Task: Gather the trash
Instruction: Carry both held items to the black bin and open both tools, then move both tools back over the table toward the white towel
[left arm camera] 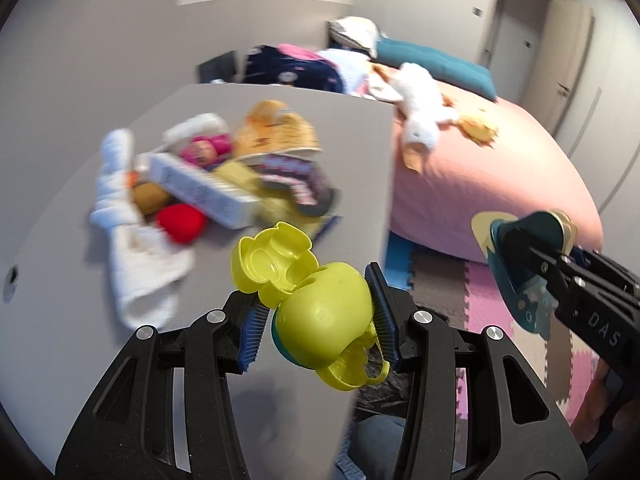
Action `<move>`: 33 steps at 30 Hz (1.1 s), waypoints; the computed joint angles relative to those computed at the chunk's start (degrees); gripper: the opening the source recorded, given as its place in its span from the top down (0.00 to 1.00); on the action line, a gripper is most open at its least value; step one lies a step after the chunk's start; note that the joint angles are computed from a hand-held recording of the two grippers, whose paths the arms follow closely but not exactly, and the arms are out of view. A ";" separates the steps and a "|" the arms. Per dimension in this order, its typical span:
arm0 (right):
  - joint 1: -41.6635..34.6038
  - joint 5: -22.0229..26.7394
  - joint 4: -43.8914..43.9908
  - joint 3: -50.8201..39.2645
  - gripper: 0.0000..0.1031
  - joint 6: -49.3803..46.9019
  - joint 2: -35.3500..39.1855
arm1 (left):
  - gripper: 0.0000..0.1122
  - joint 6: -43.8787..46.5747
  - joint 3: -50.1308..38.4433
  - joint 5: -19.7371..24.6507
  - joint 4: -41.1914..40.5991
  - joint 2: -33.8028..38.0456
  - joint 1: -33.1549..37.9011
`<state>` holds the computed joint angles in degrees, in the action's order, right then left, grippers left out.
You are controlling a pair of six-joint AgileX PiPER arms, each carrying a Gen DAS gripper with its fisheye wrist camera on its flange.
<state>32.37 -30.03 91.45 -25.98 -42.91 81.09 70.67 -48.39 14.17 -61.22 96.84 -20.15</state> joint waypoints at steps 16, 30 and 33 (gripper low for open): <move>-23.14 9.17 -6.50 14.61 0.52 2.28 -13.24 | 0.32 -26.27 -7.76 1.42 25.12 8.98 -18.46; -30.17 9.12 -9.29 17.52 0.32 3.16 -16.64 | 0.13 -39.91 -6.88 -4.12 40.36 10.65 -22.20; -28.12 8.47 -10.70 17.01 0.32 5.59 -15.22 | 0.13 -38.19 -6.25 -4.43 38.59 10.11 -21.39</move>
